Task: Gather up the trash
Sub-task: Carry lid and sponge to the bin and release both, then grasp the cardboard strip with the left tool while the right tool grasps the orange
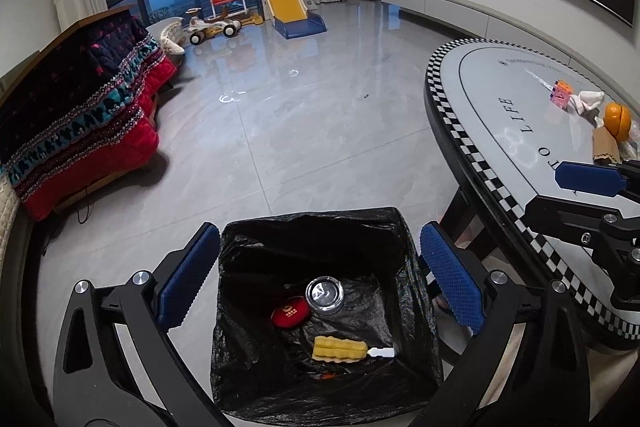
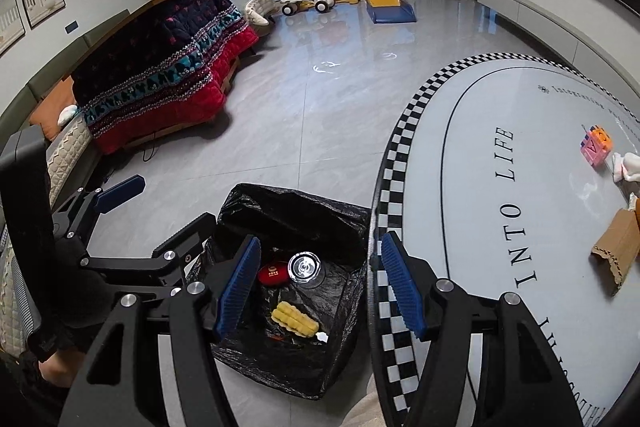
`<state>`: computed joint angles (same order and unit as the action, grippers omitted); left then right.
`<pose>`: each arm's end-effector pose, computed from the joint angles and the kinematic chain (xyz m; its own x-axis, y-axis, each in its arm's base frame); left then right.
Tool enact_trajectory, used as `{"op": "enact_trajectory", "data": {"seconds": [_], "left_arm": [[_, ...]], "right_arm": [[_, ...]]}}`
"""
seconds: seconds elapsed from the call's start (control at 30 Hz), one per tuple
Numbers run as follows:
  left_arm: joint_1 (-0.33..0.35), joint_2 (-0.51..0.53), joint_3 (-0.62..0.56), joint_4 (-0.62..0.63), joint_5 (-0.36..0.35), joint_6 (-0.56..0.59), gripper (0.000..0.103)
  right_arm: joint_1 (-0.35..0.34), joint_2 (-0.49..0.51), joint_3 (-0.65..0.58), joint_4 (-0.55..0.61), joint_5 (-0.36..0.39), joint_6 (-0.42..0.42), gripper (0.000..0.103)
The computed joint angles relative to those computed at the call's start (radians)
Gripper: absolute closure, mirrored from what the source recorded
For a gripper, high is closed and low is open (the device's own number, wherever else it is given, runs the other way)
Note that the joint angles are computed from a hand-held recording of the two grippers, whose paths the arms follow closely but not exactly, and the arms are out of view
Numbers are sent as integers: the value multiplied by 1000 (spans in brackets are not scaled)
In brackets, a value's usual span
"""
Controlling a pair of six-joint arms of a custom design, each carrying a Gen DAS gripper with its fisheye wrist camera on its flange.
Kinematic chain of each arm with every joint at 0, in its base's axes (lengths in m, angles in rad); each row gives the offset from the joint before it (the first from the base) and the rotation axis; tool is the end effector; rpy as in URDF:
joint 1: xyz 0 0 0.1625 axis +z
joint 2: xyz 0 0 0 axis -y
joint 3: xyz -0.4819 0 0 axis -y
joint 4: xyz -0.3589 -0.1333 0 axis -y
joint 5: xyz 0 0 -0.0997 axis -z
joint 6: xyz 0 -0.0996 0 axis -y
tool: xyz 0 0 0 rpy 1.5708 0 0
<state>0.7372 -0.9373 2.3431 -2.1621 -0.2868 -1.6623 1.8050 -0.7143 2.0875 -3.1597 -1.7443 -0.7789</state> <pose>-0.1365 -0.4330 0.1050 -0.5358 -0.5214 -0.6642 0.2786 0.6334 -0.7219 0.2413 -0.5109 0.0518 -0.5287 -0.8046 0.2704 -0.8404 0.5409 -0.0339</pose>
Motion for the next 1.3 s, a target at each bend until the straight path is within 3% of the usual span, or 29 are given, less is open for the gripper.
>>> {"op": "enact_trajectory", "data": {"seconds": [0.1, 0.23, 0.33, 0.6, 0.8, 0.93, 1.3], "left_arm": [[9, 34, -19, -136, 13, 144, 6], [28, 123, -39, -496, 12, 460, 6], [46, 195, -85, -699, -5, 675, 6], [81, 342, -265, -983, -84, 1086, 6], [100, 430, -418, -1061, -160, 1315, 6], [113, 483, -532, -1037, -202, 1412, 6], [132, 564, -724, -935, -351, 1535, 6]], "right_arm": [[-20, -14, -3, -9, 2, 2, 39], [-53, -35, -12, -29, -1, 5, 39], [-76, -47, -27, -44, -10, 10, 39], [-146, -76, -98, -72, -28, 36, 39], [-200, -90, -183, -71, -46, 70, 39], [-234, -94, -238, -62, -63, 90, 39], [-272, -37, -408, 38, -140, 116, 39]]}}
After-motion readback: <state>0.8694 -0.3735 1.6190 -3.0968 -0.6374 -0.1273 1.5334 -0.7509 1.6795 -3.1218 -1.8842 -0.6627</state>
